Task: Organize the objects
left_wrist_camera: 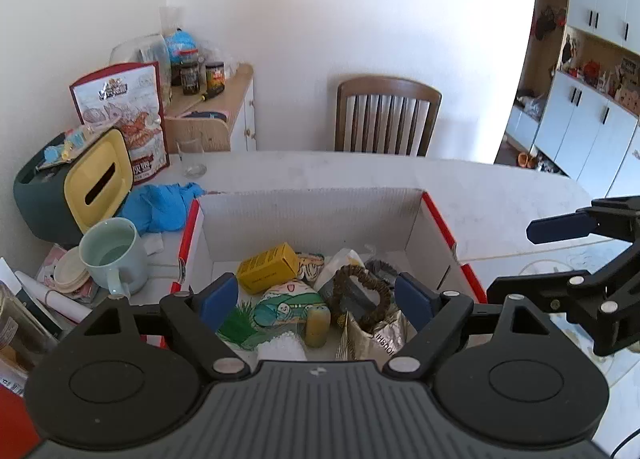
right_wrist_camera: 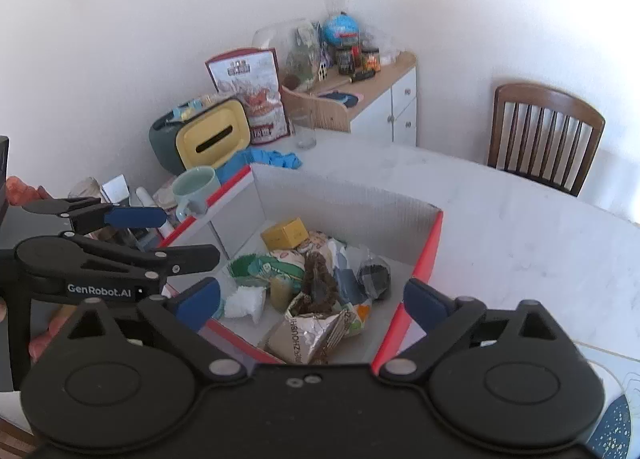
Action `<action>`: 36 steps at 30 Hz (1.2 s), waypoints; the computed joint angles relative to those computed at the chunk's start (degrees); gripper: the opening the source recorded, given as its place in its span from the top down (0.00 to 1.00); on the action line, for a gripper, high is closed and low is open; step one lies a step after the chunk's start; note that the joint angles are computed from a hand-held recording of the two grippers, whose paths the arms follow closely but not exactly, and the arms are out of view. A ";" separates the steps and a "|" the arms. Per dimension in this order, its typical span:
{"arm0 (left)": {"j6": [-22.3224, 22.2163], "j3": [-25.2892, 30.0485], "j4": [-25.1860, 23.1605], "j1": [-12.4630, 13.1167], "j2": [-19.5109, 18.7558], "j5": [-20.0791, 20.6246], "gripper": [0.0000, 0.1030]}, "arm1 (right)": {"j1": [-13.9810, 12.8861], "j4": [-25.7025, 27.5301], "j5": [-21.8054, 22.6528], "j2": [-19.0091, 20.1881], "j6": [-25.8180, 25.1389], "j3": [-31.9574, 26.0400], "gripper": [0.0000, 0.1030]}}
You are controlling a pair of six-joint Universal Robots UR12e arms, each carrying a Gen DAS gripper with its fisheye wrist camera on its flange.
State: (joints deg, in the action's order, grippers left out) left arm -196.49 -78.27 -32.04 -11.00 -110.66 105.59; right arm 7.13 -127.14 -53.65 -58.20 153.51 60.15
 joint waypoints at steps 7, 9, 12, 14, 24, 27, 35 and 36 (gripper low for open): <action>-0.32 -1.03 1.77 -0.62 0.78 0.27 0.07 | -0.84 -4.42 1.75 -1.57 1.14 3.22 0.01; 0.04 -1.30 2.40 -0.93 0.94 0.73 0.05 | -0.97 -5.52 1.86 -1.90 1.68 3.98 0.01; -0.03 -1.63 3.20 -1.30 1.12 1.14 0.02 | -1.14 -6.73 1.95 -2.31 2.43 4.88 0.01; 0.03 -1.89 3.70 -1.40 1.26 0.82 0.01 | -1.21 -7.37 1.84 -2.54 2.65 5.36 0.01; 1.82 -2.88 6.94 -2.68 1.29 3.07 0.01 | -1.71 -10.90 2.12 -3.79 3.27 8.07 0.01; 1.70 -2.89 7.23 -2.87 1.21 2.96 0.01 | -1.81 -11.52 2.12 -4.03 3.79 8.67 0.01; 1.92 -3.11 7.86 -3.35 1.06 3.57 0.01 | -2.13 -11.90 2.06 -4.54 4.81 9.88 0.01; 1.93 -3.06 7.82 -3.36 1.03 3.56 0.01 | -2.15 -12.07 1.90 -4.59 5.03 10.04 0.01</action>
